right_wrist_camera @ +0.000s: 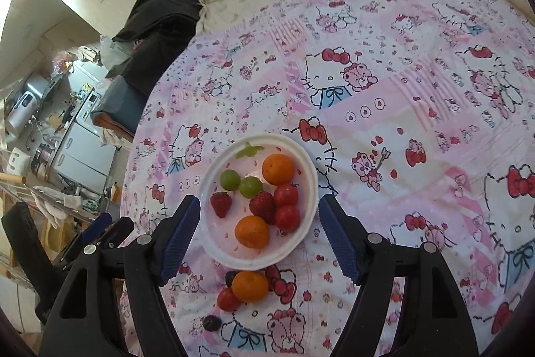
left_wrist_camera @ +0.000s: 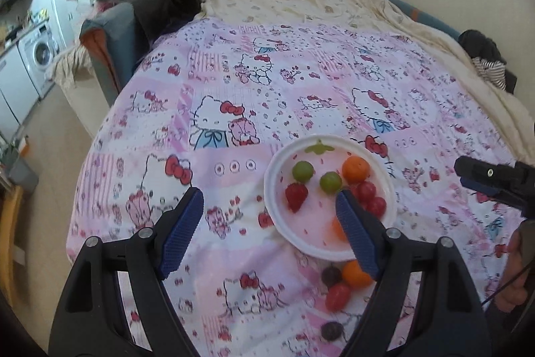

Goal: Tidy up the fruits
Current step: 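Raise both open tools away from the plate, then lower the left tool onto a dark purple plum beside the plate and grasp it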

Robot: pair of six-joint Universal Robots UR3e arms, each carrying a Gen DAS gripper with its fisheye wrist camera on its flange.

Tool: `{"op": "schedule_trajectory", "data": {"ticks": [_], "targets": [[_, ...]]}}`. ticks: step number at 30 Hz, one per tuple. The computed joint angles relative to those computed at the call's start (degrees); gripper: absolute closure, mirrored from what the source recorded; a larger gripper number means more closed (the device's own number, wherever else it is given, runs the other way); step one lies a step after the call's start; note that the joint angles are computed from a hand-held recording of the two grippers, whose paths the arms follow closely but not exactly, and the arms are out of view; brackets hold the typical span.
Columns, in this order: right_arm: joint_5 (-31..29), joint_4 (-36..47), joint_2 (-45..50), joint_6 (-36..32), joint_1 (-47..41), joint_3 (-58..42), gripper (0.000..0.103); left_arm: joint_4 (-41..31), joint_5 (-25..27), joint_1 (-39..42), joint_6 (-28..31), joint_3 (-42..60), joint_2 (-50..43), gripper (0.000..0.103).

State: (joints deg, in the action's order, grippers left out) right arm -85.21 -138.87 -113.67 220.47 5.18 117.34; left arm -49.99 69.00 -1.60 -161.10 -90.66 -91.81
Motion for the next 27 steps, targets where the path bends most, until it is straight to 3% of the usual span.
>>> {"op": "schedule_trajectory", "data": {"ticks": [8, 17, 24, 27], "targets": [[-6.05, 1.31, -2.43, 4.44, 8.01, 0.3, 0.027, -0.82, -2.72, 3.73, 1.65, -6.23, 7.74, 0.024], [-10.69, 1.87, -2.29, 9.95, 15.45, 0.18, 0.027, -6.96, -6.11, 6.27, 5.66, -10.44, 13.39, 0.024], [-10.61, 1.02, -0.78, 11.73, 16.48, -0.28, 0.027, -8.68, -4.92, 6.4, 5.72, -11.03, 13.97, 0.024], [-10.77, 1.96, 0.1, 11.77, 16.68, -0.79, 0.026, -9.26, -1.81, 5.04, 5.57, -10.45, 12.78, 0.024]]}}
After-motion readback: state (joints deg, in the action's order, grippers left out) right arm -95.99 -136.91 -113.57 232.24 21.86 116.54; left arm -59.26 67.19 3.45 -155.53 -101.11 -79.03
